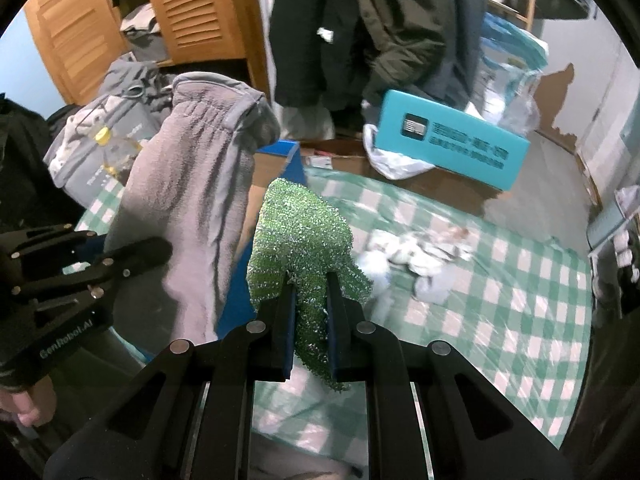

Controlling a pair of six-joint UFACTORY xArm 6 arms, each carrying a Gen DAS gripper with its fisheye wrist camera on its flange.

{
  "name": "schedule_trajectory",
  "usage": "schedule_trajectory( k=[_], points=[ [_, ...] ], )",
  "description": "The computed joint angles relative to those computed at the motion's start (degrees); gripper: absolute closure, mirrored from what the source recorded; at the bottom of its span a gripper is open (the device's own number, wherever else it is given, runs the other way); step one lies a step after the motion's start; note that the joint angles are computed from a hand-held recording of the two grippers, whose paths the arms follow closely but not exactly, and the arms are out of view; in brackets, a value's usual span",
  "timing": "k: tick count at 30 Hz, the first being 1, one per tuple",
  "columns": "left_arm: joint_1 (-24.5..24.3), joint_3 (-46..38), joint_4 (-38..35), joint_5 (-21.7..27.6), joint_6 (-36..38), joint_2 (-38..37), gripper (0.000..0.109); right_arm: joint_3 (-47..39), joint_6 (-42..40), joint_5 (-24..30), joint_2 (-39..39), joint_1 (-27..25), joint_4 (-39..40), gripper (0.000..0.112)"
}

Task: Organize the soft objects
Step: 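Carry the grey fleece sock with the left tool while the right carries the scrubber to the box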

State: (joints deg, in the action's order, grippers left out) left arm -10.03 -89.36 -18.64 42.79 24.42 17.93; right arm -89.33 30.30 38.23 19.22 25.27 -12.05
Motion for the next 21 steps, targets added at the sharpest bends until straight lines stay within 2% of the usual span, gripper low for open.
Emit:
schedule_trajectory(
  k=[21],
  points=[
    [6.62, -1.64, 3.05, -0.98, -2.55, 4.04, 0.094, -30.35, -6.25, 11.14, 20.11, 4.83, 4.45, 0.101]
  ],
)
